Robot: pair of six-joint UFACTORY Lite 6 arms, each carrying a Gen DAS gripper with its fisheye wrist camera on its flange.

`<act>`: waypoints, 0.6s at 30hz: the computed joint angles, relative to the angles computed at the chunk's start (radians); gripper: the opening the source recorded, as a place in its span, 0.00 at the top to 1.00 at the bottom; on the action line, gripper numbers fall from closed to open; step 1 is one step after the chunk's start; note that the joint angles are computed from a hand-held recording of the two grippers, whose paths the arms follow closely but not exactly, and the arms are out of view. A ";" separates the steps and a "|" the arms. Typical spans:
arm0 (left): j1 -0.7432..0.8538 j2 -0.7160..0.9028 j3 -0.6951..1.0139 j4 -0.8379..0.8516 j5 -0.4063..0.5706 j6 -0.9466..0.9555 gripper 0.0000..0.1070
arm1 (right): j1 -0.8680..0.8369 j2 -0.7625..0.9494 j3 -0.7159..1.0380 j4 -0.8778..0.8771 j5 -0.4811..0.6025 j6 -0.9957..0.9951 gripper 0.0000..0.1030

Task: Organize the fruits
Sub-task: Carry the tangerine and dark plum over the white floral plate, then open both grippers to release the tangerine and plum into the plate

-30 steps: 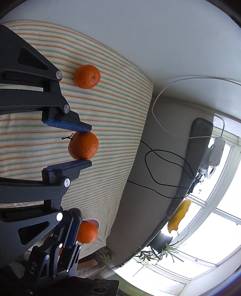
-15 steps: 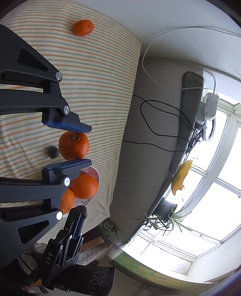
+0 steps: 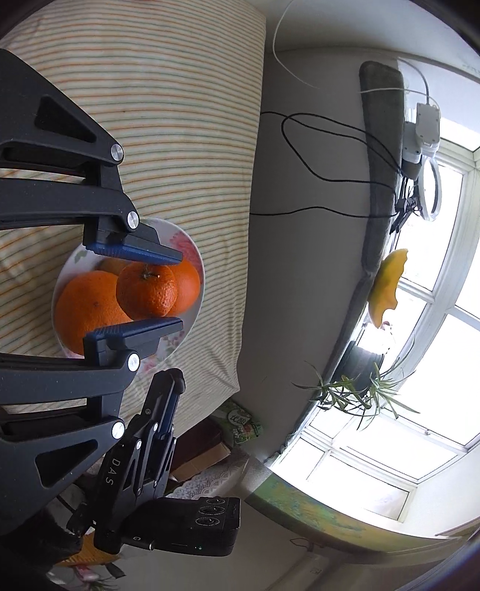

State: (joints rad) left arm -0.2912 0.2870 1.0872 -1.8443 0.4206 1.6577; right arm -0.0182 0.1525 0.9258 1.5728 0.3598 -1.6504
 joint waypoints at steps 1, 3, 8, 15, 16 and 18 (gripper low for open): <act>-0.017 0.010 0.013 -0.002 -0.008 -0.003 0.75 | -0.014 0.016 0.009 -0.001 0.011 -0.005 0.77; -0.049 0.035 0.043 -0.003 -0.026 -0.015 0.75 | -0.037 0.054 0.035 -0.009 0.032 0.000 0.77; -0.107 0.116 0.148 0.049 -0.067 -0.084 0.75 | -0.048 0.146 0.101 -0.001 0.036 -0.029 0.77; -0.148 0.224 0.296 0.193 -0.103 -0.236 0.81 | -0.057 0.222 0.150 0.005 0.052 -0.048 0.77; -0.158 0.232 0.309 0.207 -0.117 -0.246 0.81 | -0.055 0.227 0.152 0.008 0.042 -0.051 0.77; -0.170 0.246 0.327 0.234 -0.135 -0.266 0.81 | -0.060 0.243 0.165 -0.011 0.053 -0.035 0.77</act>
State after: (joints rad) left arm -0.4615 0.5330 1.4141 -1.6105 0.2857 1.3915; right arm -0.0784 0.3960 1.0904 1.5619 0.4130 -1.6852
